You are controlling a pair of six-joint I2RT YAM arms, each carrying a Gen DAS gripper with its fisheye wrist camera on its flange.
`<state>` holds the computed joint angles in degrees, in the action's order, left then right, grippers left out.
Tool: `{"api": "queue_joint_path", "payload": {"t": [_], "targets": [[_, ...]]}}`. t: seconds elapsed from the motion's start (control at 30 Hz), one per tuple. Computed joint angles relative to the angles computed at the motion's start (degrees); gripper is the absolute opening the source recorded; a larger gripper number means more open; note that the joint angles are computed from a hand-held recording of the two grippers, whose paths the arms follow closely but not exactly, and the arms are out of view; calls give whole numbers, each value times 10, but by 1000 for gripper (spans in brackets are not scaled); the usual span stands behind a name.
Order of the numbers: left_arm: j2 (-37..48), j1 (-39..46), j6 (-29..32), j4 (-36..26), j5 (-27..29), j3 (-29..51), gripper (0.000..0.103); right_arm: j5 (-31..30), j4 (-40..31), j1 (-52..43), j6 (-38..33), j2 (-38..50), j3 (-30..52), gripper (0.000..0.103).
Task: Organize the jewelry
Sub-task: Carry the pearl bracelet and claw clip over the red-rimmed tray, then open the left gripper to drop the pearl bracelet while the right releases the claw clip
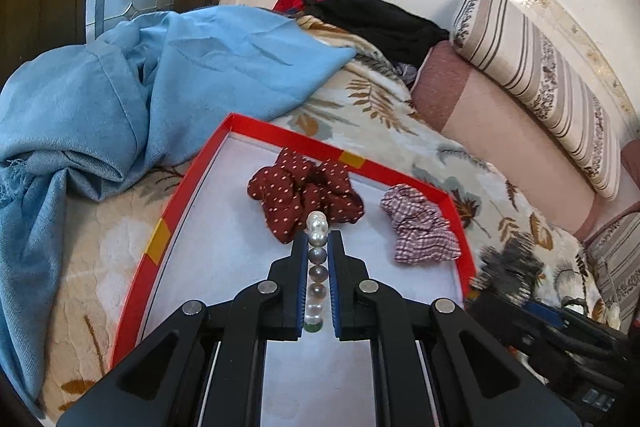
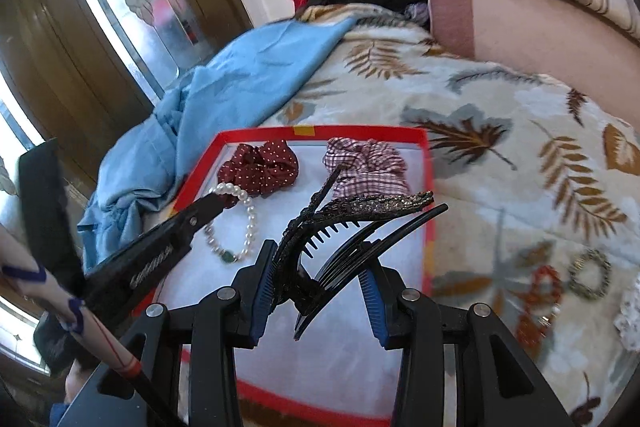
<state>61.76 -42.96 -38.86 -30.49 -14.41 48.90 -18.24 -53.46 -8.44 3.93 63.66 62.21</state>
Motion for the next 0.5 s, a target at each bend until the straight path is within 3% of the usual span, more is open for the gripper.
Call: {"api": "queue_joint_path", "payload": {"t": [0.5], "targets": [[16, 31, -34, -13, 7, -12, 9, 13, 66, 51, 59, 144, 30, 44]]}}
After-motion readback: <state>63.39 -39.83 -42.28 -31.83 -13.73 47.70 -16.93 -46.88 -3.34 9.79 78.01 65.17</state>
